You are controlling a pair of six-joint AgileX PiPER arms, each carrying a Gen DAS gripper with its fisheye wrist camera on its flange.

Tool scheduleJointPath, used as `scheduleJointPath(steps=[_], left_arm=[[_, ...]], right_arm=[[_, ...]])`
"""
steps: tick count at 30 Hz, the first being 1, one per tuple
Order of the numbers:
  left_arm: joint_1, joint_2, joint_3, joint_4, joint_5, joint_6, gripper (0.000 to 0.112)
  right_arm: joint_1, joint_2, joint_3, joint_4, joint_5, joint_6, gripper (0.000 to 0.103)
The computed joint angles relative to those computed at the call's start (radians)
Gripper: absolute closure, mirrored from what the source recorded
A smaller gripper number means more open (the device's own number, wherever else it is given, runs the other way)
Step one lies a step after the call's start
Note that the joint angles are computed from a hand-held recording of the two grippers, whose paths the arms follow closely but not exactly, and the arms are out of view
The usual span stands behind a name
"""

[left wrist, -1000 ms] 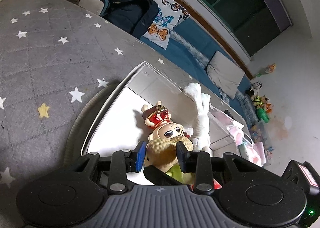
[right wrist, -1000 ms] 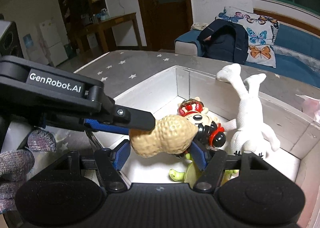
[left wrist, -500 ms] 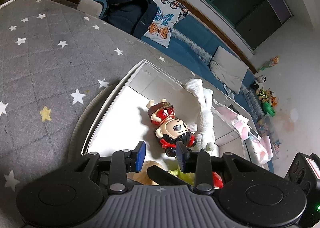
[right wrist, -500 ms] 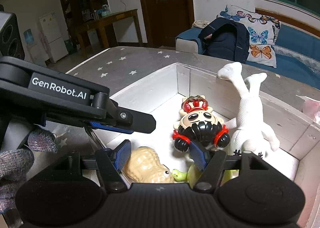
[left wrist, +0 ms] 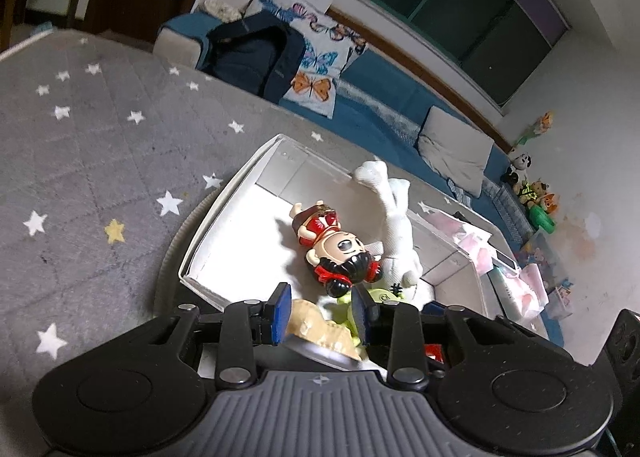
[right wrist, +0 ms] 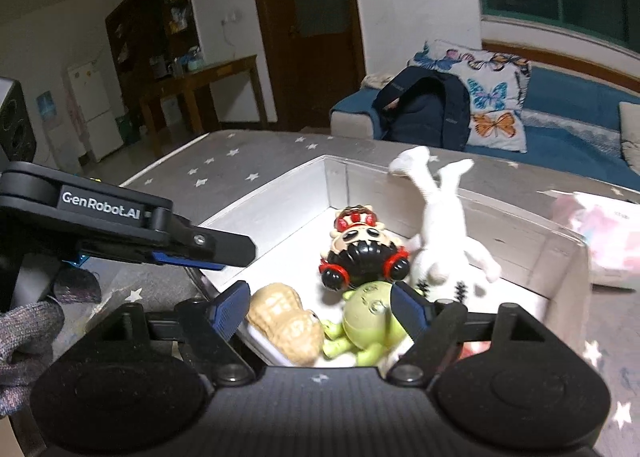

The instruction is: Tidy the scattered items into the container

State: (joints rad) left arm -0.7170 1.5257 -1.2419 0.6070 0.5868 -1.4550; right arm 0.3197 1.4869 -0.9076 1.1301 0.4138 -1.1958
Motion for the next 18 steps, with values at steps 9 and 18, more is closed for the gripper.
scheduleJointPath(steps=[9,18], left_arm=[[-0.194,-0.046,0.053,0.265,0.163,-0.251,0.077],[-0.367,-0.024,0.072,0.349,0.379,-0.362,0.077]], right_arm=[[-0.008,-0.209,0.211,0.22,-0.033,-0.228,0.005],[-0.018,-0.375,0.374,0.273,-0.049,-0.245,0.0]])
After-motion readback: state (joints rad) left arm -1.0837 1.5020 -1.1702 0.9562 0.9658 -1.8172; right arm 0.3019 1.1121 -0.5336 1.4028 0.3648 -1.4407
